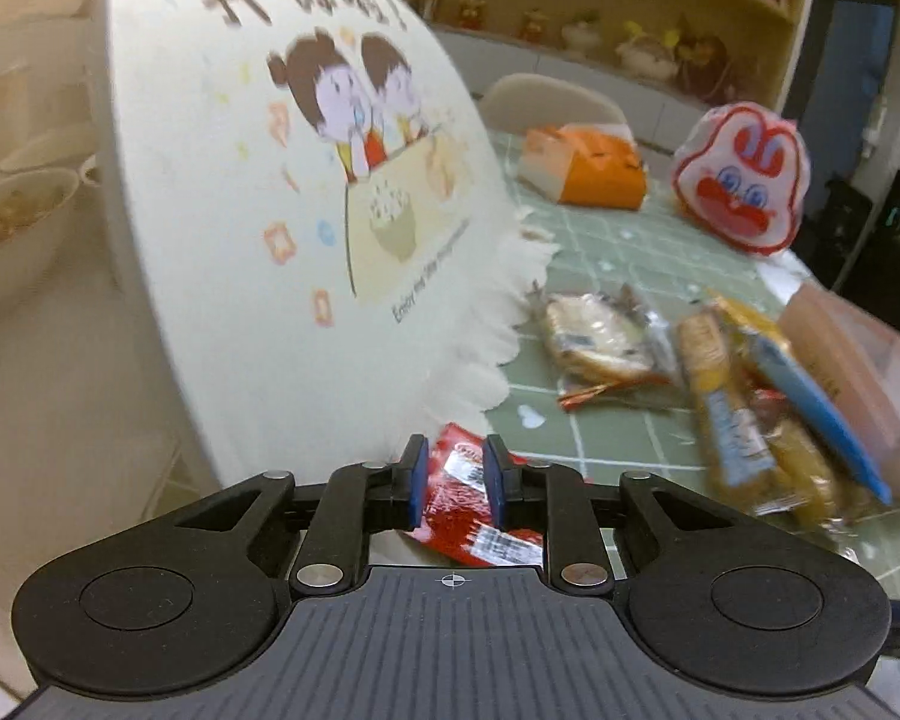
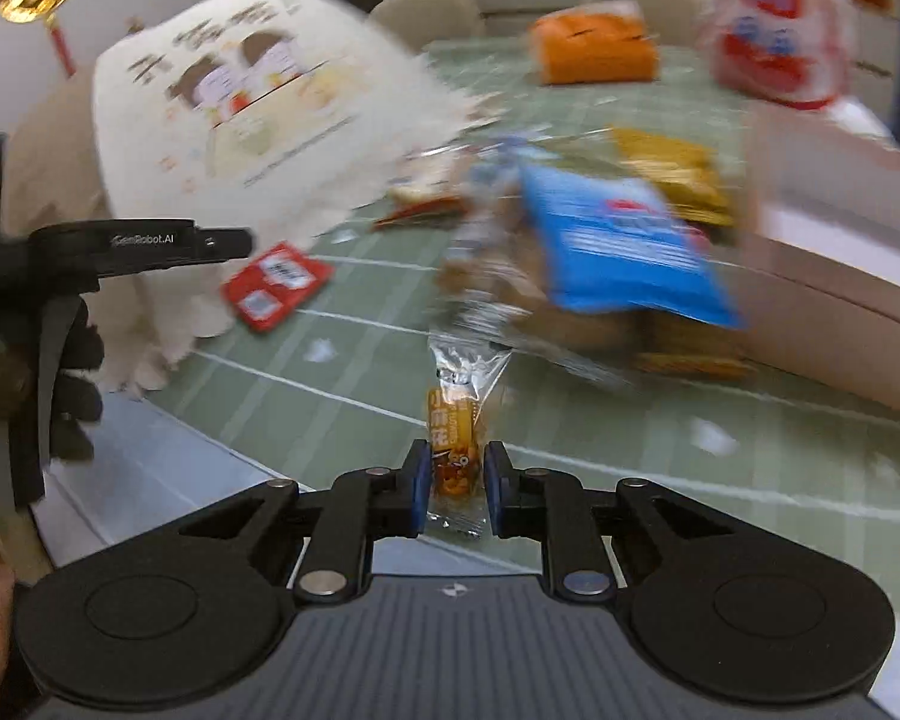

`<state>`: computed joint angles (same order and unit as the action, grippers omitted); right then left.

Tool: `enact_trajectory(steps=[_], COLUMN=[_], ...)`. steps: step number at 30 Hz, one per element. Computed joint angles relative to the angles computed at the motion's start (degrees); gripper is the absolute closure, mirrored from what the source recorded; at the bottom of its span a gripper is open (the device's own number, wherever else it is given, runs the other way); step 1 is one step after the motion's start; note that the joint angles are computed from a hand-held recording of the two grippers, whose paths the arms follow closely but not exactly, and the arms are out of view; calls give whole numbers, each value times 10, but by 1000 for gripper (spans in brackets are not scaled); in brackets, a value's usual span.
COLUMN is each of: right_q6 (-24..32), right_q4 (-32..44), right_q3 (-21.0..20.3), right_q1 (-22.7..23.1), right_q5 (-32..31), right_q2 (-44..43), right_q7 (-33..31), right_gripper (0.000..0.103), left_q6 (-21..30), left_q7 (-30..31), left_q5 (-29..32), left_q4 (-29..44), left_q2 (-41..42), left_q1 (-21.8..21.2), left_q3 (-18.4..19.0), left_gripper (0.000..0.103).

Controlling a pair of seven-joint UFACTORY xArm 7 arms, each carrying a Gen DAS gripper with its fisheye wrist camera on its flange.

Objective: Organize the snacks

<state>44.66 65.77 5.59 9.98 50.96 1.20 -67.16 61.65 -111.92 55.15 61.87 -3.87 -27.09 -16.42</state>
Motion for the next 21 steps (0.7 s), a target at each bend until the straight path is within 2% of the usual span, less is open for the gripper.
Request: enact_trajectory(steps=[1,3,4,6,9,10,12,14,15,16,19,21], right_q6=[-7,-21,-32,-85,-147,-150,-138,-127,-125,-120,-102,-88], right_q4=[-9,-24,-29,-47,-54,-53,-48,-41,-40,-38,-38,-33], right_q3=[-6,-16,-19,-19,-16,-16,-19,-20,-19,-20,-23,-24], right_q1=[-7,-18,-21,-23,-20,-20,-25,-31,-33,-36,-45,-50], right_q5=[23,71,96,169,263,275,260,267,271,274,277,274], right_q2=[-4,-10,-11,-15,-11,-7,1,6,7,9,11,16], right_q7=[-18,-46,-62,-114,-190,-198,-178,-174,-172,-170,-162,-154], right_gripper=[82,68,64,53,45,44,44,42,40,39,37,35], left_q6=[-7,-28,-38,-72,-121,-134,-176,-234,-243,-228,-142,-162], left_q7=[1,-8,-12,-4,30,50,85,86,74,61,46,25], left_q5=[-2,3,8,10,19,22,32,35,34,28,-26,-73], left_q4=[2,1,2,6,18,24,34,30,27,30,45,26], left_q2=[6,13,16,21,39,46,59,60,57,53,44,24], left_q1=[2,4,4,3,-6,-10,-18,-22,-26,-32,-49,-43], left_q3=[3,7,8,11,11,11,14,21,22,19,8,11], left_gripper=[79,79,79,78,78,78,78,77,75,75,77,77])
